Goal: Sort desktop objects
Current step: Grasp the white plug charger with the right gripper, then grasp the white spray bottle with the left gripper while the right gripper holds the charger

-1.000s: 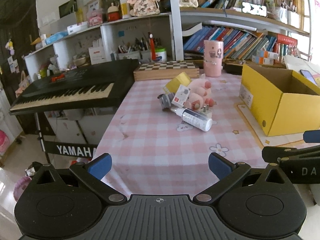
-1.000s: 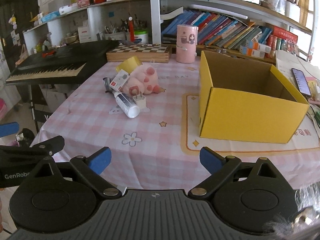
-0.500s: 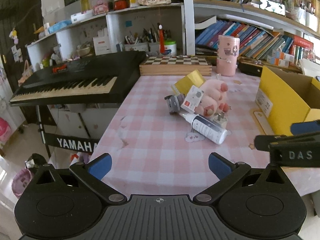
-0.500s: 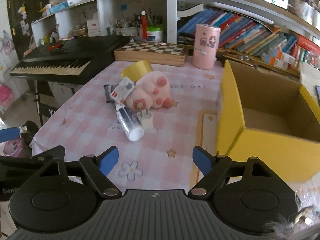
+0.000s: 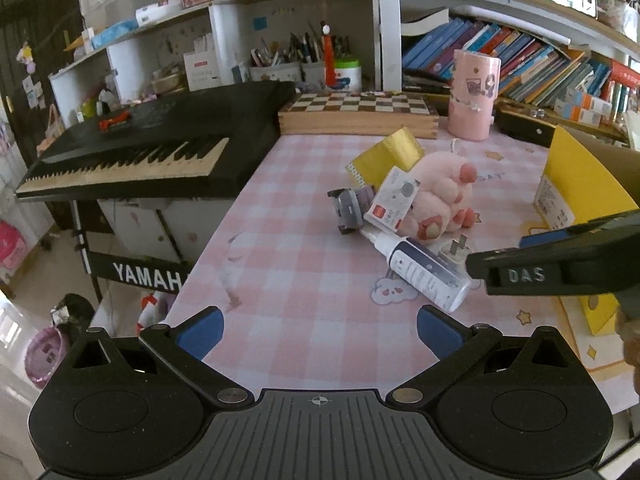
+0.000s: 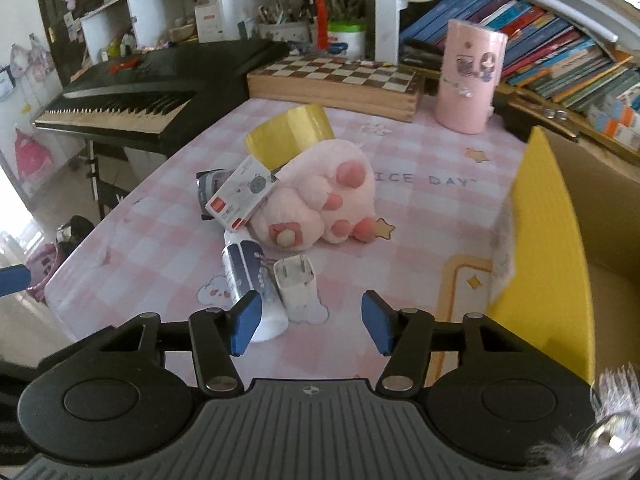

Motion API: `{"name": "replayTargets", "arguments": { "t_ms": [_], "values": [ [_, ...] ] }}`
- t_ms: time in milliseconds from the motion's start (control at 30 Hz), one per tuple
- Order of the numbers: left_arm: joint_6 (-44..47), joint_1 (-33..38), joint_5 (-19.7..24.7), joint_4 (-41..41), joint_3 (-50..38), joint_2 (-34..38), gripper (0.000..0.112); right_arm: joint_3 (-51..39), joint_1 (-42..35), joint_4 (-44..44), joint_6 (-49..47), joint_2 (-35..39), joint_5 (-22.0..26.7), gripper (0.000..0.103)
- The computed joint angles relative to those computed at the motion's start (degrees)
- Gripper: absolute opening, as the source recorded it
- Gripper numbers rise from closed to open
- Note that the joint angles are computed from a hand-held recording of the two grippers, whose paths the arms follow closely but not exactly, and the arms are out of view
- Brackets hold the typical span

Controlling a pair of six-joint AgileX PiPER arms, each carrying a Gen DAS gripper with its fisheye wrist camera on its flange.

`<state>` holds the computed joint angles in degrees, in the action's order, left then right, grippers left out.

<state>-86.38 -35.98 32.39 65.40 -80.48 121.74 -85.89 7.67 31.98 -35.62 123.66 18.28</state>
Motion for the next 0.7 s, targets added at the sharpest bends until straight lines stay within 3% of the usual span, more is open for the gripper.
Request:
{"name": "replayTargets", "arguments": {
  "t_ms": [167,433,500,700],
  "values": [
    [4.5,0.9,-0.9,-3.6,-3.1,1.7,0.103,-10.9,-0.4,-5.1,4.2,6.5,6.6,0.052],
    [11.1,2.0,0.3,-10.0,-9.4,5.3,0.103,-26.6,-0.5,-9.5,6.3,15.6,19.5,0.031],
    [13.2,2.4,-0.4,-11.7,-10.9,6.2,0.103,-26.5,-0.8,-7.8,4.8,15.7,19.4,0.025],
    [22.0,4.2,-4.5,-19.8,-15.7,9.3,0.101,-20.3,-2.1,-3.5,0.2,11.3,12.6,0.025]
  ]
}}
